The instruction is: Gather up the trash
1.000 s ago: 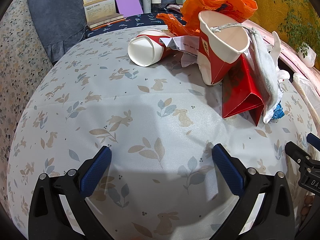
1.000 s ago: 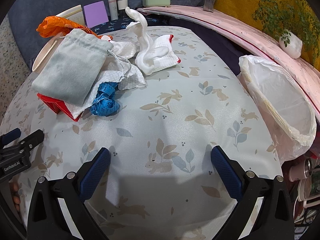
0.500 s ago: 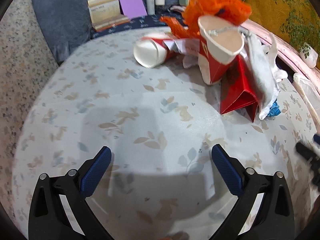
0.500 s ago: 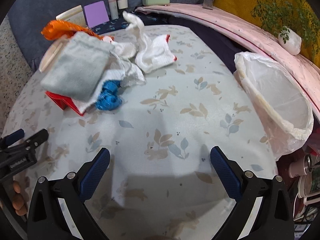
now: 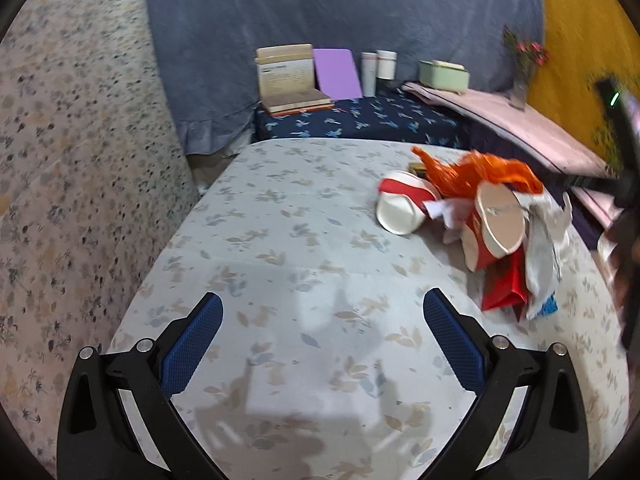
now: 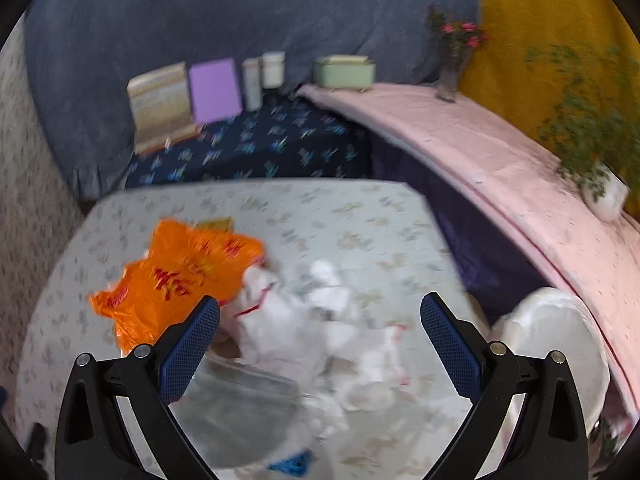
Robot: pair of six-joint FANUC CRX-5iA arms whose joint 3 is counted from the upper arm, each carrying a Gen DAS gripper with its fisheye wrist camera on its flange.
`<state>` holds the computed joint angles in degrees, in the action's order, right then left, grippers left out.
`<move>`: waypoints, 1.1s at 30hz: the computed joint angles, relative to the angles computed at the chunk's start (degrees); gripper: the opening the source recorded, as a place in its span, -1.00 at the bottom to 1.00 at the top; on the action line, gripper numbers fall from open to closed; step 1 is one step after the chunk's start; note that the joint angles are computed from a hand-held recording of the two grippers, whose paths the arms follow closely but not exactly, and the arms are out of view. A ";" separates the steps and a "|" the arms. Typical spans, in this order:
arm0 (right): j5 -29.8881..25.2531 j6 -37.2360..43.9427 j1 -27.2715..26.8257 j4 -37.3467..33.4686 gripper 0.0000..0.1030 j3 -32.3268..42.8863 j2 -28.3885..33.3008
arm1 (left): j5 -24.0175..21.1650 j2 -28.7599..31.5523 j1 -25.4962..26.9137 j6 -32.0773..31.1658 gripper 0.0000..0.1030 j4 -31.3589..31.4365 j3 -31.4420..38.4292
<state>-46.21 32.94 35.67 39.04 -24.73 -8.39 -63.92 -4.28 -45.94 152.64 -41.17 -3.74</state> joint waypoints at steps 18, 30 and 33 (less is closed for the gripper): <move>-19.17 -9.10 12.74 3.81 0.83 -16.06 -26.27 | 2.75 7.01 -5.07 -3.27 0.86 2.51 7.45; -38.27 -15.63 26.66 5.06 0.84 -21.38 -40.73 | -1.20 14.63 -11.16 -7.86 0.86 6.81 17.33; -41.58 -17.63 30.54 5.04 0.84 -22.18 -43.24 | -2.63 15.61 -12.30 -7.50 0.86 6.64 18.70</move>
